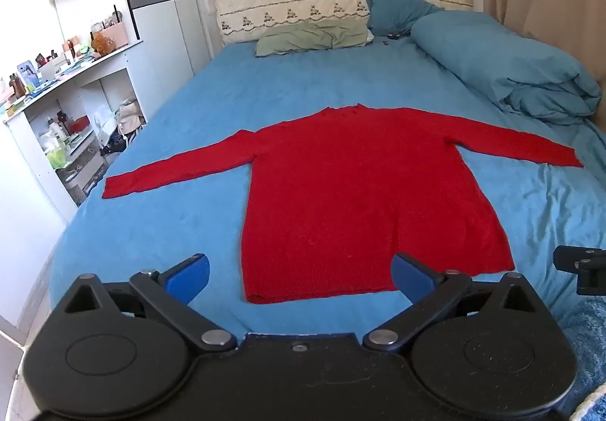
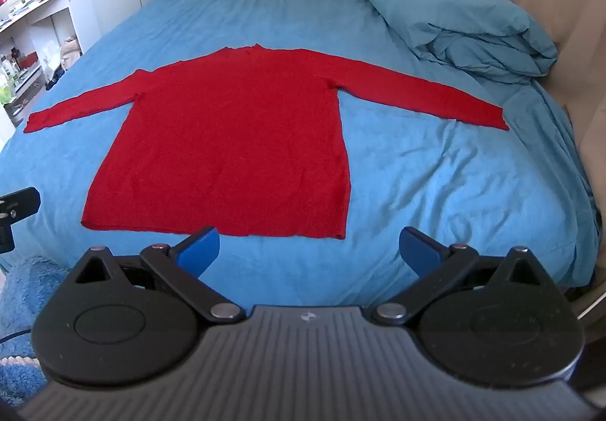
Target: Fold small clothes
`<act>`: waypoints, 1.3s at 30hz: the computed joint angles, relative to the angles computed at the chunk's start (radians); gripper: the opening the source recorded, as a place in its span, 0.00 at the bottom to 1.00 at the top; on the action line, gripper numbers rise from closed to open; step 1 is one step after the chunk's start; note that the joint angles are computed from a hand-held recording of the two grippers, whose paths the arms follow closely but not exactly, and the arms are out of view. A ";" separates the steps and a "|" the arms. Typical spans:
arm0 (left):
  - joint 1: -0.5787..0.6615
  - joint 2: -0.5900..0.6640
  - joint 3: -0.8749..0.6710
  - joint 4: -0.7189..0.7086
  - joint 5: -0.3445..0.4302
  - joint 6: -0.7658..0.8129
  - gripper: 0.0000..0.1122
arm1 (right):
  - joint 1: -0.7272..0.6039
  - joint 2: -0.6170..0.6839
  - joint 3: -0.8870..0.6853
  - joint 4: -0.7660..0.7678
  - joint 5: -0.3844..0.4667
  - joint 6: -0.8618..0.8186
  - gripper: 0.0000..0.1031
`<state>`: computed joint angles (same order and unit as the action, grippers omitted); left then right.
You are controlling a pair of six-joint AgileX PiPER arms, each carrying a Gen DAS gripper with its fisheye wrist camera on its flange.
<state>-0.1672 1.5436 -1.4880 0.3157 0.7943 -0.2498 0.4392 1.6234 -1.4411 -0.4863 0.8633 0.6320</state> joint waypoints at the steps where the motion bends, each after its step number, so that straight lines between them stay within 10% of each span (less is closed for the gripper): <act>1: 0.000 -0.002 0.004 0.002 -0.003 0.000 0.92 | -0.003 -0.001 -0.001 0.002 -0.001 -0.004 1.00; 39: -0.006 -0.016 0.016 0.021 -0.011 -0.014 0.92 | 0.011 -0.009 -0.008 -0.005 0.015 0.010 1.00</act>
